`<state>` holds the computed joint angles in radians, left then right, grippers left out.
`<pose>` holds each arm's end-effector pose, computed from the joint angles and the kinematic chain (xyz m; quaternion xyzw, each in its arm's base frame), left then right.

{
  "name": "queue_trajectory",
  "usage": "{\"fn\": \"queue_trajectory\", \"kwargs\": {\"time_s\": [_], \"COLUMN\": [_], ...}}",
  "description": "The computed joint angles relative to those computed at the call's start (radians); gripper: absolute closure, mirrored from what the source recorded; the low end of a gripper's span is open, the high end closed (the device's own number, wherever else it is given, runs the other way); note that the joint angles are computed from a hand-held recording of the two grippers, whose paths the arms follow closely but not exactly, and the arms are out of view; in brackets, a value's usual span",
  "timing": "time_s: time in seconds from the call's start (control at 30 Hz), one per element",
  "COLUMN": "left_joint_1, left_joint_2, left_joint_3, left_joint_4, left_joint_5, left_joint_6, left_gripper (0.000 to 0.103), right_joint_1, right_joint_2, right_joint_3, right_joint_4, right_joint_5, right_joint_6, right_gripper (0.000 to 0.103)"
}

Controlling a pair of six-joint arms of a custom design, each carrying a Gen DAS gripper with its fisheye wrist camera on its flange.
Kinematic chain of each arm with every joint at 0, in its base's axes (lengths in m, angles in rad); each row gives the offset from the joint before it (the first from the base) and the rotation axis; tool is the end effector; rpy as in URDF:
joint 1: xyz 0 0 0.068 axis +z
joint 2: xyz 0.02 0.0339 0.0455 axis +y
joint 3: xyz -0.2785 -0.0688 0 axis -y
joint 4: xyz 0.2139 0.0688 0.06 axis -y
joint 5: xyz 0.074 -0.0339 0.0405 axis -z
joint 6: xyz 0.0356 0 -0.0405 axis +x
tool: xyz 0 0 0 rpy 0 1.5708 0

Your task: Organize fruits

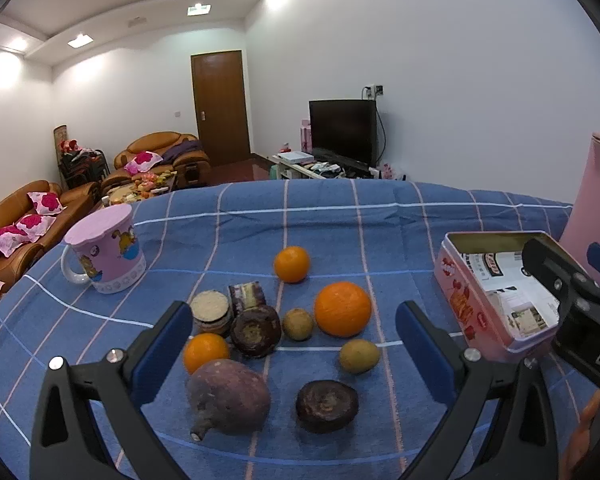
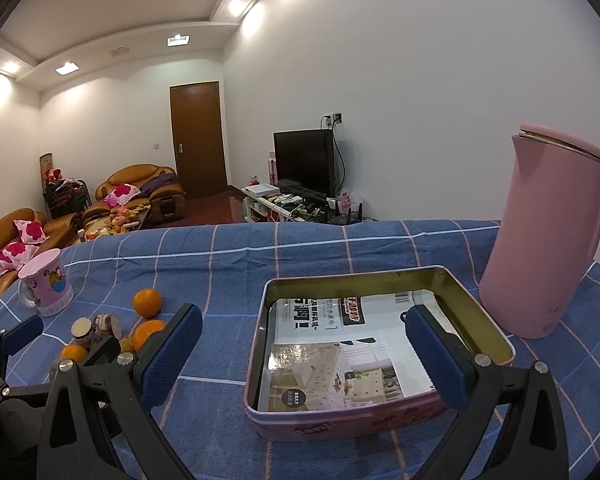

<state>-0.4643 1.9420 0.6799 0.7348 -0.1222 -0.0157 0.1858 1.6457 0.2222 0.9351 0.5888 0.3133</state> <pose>0.3039 -0.1473 0.1325 0.1628 0.8504 -0.0668 0.4958 0.2229 0.0218 0.1398 0.2014 0.8090 -0.1192 0.5391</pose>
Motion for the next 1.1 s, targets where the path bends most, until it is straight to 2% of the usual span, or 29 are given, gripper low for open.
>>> {"fn": "queue_trajectory", "kwargs": {"time_s": [0.33, 0.5, 0.63, 0.67, 0.7, 0.77, 0.83, 0.9, 1.0, 1.1], "left_joint_1": [0.017, 0.094, 0.217, 0.239, 0.279, 0.328, 0.364, 0.369, 0.351, 0.324], "left_joint_2": [-0.006, -0.038, -0.052, -0.053, -0.051, -0.046, -0.04, -0.036, -0.036, -0.045], "left_joint_3": [-0.013, -0.011, 0.006, 0.012, 0.028, 0.047, 0.065, 0.073, 0.069, 0.037], "left_joint_4": [0.015, 0.004, -0.008, -0.02, -0.046, -0.078, -0.113, -0.127, -0.137, -0.118], "left_joint_5": [0.008, 0.032, 0.03, 0.05, 0.096, 0.152, 0.201, 0.198, 0.196, 0.193], "left_joint_6": [0.035, 0.05, -0.025, -0.038, -0.06, -0.092, -0.101, -0.091, -0.048, -0.003], "left_gripper": [0.0, 0.0, 0.0, 0.0, 0.0, 0.0, 0.001, 0.002, 0.006, 0.006], "right_joint_1": [0.001, -0.008, -0.011, -0.004, 0.0, -0.007, -0.02, -0.03, -0.011, 0.053], "right_joint_2": [0.006, -0.004, -0.002, 0.001, 0.005, 0.015, 0.044, 0.077, 0.13, 0.192], "right_joint_3": [-0.003, -0.006, -0.013, -0.013, -0.012, 0.009, 0.047, 0.092, 0.165, 0.248], "right_joint_4": [0.003, 0.0, 0.021, 0.026, 0.029, -0.004, -0.057, -0.121, -0.209, -0.29], "right_joint_5": [-0.009, -0.04, -0.125, -0.149, -0.188, -0.295, -0.421, -0.548, -0.665, -0.657], "right_joint_6": [-0.003, -0.005, -0.025, -0.033, -0.044, -0.054, -0.048, -0.054, -0.054, -0.05], "right_gripper": [0.001, 0.001, 0.002, 0.005, 0.009, 0.032, 0.04, 0.041, 0.041, 0.041]}}
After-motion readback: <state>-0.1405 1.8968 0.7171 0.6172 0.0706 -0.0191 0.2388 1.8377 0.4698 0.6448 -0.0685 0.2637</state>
